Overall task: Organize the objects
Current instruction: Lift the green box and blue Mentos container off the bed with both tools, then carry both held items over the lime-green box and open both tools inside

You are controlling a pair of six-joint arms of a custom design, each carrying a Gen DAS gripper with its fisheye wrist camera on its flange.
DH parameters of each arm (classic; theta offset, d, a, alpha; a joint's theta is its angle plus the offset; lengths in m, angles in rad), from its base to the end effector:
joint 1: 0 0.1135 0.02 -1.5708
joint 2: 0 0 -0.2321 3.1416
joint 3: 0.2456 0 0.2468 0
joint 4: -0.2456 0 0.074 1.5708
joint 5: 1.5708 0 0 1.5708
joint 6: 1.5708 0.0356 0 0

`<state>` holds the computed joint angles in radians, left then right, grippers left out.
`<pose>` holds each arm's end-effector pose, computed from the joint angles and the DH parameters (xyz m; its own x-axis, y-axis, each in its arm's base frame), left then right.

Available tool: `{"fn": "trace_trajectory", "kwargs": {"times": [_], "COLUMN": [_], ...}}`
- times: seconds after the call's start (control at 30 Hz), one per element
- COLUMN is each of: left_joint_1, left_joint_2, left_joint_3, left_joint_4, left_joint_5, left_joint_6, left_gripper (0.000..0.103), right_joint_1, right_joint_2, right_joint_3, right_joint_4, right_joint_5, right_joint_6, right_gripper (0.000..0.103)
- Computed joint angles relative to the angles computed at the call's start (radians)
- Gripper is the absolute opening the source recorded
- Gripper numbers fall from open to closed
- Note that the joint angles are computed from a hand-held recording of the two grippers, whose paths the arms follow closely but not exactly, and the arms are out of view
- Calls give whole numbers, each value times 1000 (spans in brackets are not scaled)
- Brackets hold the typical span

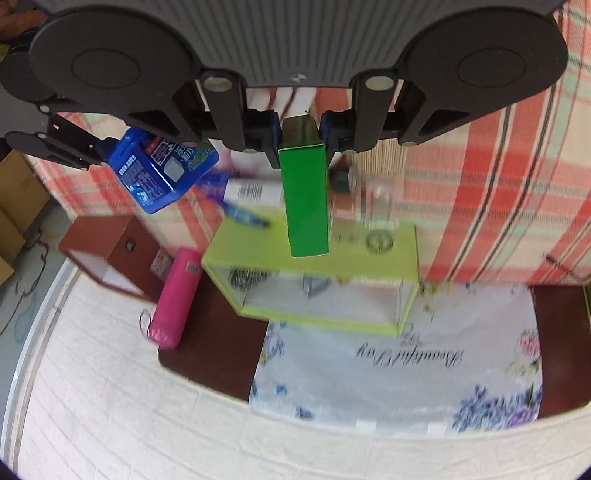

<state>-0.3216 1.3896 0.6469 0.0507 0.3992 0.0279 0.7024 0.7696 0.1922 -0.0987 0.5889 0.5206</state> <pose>0.2587 -0.1008 0.1560 -0.5891 0.2234 -0.7766 0.5918 0.7736 -0.2264 0.1406 0.0931 0.1298 -0.5171 0.1042 -0.8496 0.0584 0.9945 0.0865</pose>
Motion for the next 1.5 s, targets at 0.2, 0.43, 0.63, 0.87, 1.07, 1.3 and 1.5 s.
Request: {"fn": "trace_trajectory", "kwargs": {"times": [0.2,0.43,0.63,0.87,1.07,1.3,1.5], "left_joint_1": [-30,-58,-63,-80,-54,-69,-89], "left_joint_2": [217,572,821,929,854,621,375], "left_joint_3": [320,738,1044,1108,968,716,408], "left_joint_4": [-48,-141,-251,-194,-109,-102,-24], "left_joint_5": [-19,-98,-142,-251,-215,-267,-280], "left_joint_6": [-50,-86,-101,-77,-95,-96,-104], "left_gripper": [19,19,19,66,69,72,75], "right_joint_1": [-317,-567,-643,-652,-633,-592,-478], "right_joint_2": [210,699,996,1188,1128,825,490], "right_joint_3": [154,411,584,690,538,289,62], "right_joint_4": [209,461,533,593,754,771,670], "right_joint_5": [-217,-351,-403,-419,-387,-332,-234], "right_joint_6": [-245,-334,-332,-382,-400,-338,-262], "right_gripper": [55,55,55,86,98,102,103]}}
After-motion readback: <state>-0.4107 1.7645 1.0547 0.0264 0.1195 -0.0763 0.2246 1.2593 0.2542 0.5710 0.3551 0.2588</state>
